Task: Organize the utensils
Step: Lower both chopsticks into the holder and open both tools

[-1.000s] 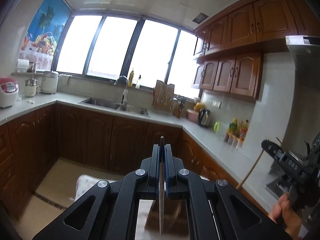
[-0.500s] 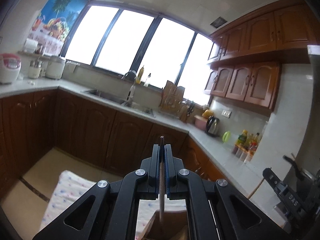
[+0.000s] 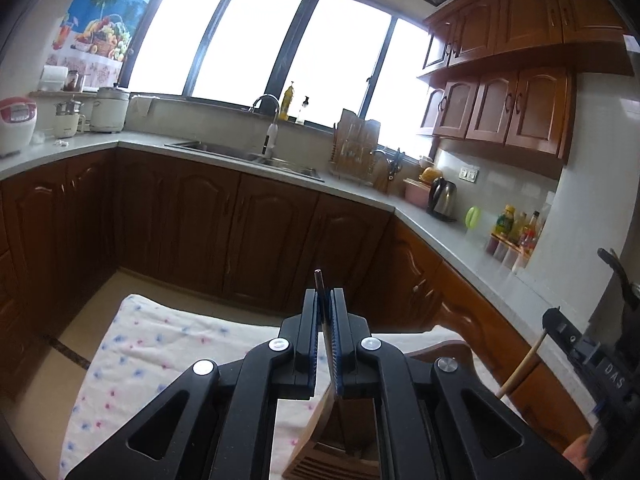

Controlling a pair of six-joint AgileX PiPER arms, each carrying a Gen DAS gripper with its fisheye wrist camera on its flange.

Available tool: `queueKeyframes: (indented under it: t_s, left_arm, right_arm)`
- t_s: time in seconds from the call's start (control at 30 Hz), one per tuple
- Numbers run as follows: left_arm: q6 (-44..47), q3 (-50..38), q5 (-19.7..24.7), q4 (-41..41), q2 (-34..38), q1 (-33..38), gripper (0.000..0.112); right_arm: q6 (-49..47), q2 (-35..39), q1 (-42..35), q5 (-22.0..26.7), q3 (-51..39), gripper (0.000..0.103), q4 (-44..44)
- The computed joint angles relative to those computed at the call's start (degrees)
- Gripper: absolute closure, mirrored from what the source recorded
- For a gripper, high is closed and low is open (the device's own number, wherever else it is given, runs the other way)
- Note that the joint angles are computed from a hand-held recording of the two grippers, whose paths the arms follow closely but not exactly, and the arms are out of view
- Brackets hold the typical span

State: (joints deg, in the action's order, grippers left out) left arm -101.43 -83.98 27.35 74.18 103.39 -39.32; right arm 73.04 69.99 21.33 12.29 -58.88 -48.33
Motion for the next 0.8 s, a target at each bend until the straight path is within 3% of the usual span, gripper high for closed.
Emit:
queueKeyframes:
  t_s: [0.13, 0.3, 0.47, 0.5, 0.53, 0.6, 0.7, 0.8]
  left_arm:
    - [13.98, -3.25, -0.16, -12.16, -1.73, 1.34, 0.107]
    - [15.78, 3.66, 2.37, -13.76, -9.68, -0.05, 0.107]
    - [15.95, 6.1, 4.86, -15.22, -12.75, -0.8, 0.076]
    - [14.45, 7.39, 5.36, -14.1, -13.74, -1.52, 0.072]
    - [14.69, 7.67, 5.48, -14.74, -14.38, -1.54, 0.066]
    - [13.66, 8.85, 6.13, -14.36, -16.0, -2.27, 0.057]
    - [10.31, 11.81, 9.69, -10.67, -18.29, -5.16, 0.039]
    - [8.93, 14.11, 16.48, -9.5, -21.18, -9.39, 0.03]
  right_arm:
    - [-12.96, 0.64, -0.94, 0.9, -2.0, 0.098, 12.73]
    - [-27.33, 1.24, -2.51, 1.64, -3.46, 0.095, 27.22]
    - [-39.91, 1.61, -4.42, 3.78, -4.07, 0.087, 41.55]
    - [-39.74, 1.32, -4.51, 4.42, -3.95, 0.077, 41.74]
    - [-39.2, 0.78, -4.48, 4.2, -3.32, 0.059, 41.5]
    - [-41.2, -1.16, -4.8, 3.17, -1.56, 0.042, 44.37]
    - [-46.96, -3.35, -5.3, 3.78, -0.68, 0.033, 50.77]
    - [-54.62, -6.19, -6.16, 5.23, 0.24, 0.01, 59.39]
